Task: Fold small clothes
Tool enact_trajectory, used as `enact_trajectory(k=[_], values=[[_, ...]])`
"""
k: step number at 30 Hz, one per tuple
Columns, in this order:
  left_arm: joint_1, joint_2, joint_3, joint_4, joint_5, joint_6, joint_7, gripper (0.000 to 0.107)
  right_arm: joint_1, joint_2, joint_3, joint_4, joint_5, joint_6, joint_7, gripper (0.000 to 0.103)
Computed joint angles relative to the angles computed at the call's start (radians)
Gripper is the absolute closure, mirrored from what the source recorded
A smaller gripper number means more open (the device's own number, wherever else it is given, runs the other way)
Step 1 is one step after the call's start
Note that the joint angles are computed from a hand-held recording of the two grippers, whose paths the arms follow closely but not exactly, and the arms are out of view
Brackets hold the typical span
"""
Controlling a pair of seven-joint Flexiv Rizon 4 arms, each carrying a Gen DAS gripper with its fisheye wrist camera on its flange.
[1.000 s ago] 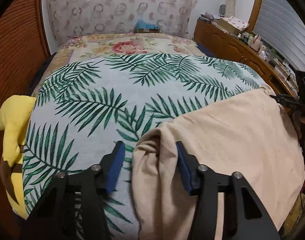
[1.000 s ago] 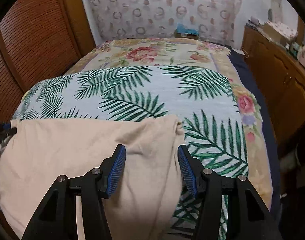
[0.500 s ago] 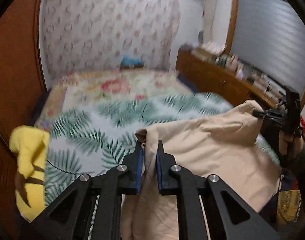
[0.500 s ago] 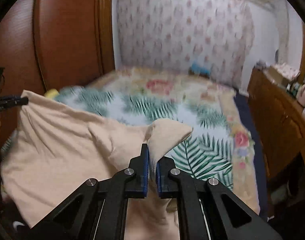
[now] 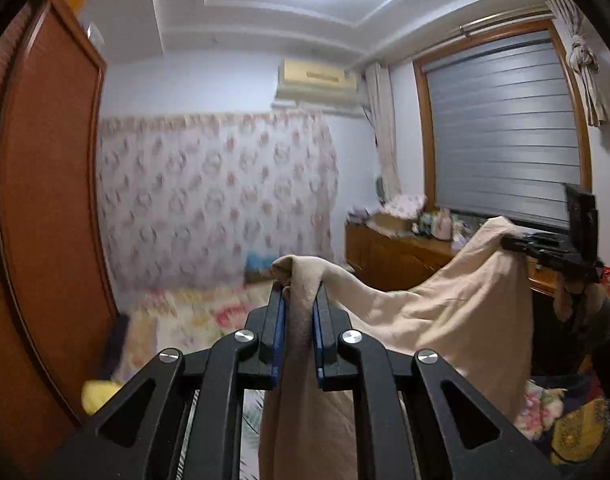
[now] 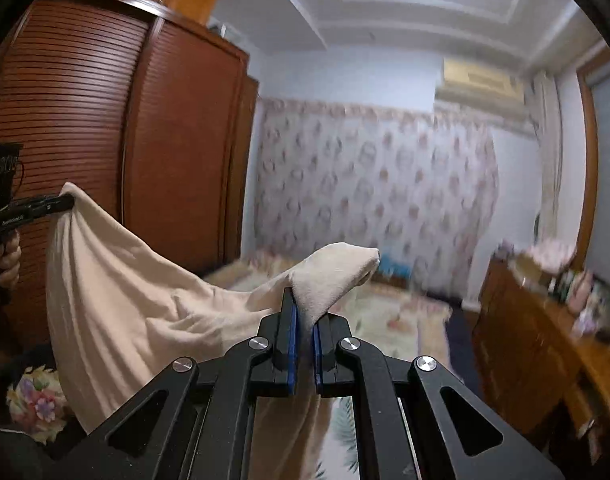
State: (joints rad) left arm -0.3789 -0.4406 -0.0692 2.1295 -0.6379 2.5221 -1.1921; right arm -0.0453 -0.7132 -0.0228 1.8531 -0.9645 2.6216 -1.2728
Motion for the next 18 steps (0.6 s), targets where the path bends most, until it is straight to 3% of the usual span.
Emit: enact_trajectory(k=[6,9,11,13,15,17,18], values=[[0.033,-0.052,0.039,-0.157,-0.127,-0.089,0.135,0.094,0.054,0.004,0.005,-0.099,0.083,-0.096,-0.016,0.097],[0.068,-0.132,0.049,-0.26,-0.191,-0.161,0.201,0.094,0.111,-0.055,0.005,-0.208,0.125,-0.254,-0.011,0.097],[0.049,-0.225,0.091,-0.373,-0.295,-0.213,0.28,0.092,0.086,-0.136,0.102,-0.339,0.063,-0.424,0.033,0.097],[0.054,-0.342,0.083,-0.536,-0.483,-0.276,0.503,0.084,0.054,-0.254,0.265,-0.502,0.067,-0.692,-0.021,0.093],[0.123,-0.439,-0.033,-0.698,-0.667,-0.298,0.767,0.083,0.087,-0.355,0.343,-0.665,0.106,-0.984,-0.068,0.081],[0.171,-0.521,-0.146,-0.861,-0.87,-0.279,1.021,0.083,0.065,-0.475,0.447,-0.812,-0.032,-1.153,-0.002,0.074],[0.17,-0.553,-0.159,-0.931,-0.975,-0.281,1.126,0.078,0.051,-0.519,0.501,-0.85,-0.068,-1.194,0.012,0.074]])
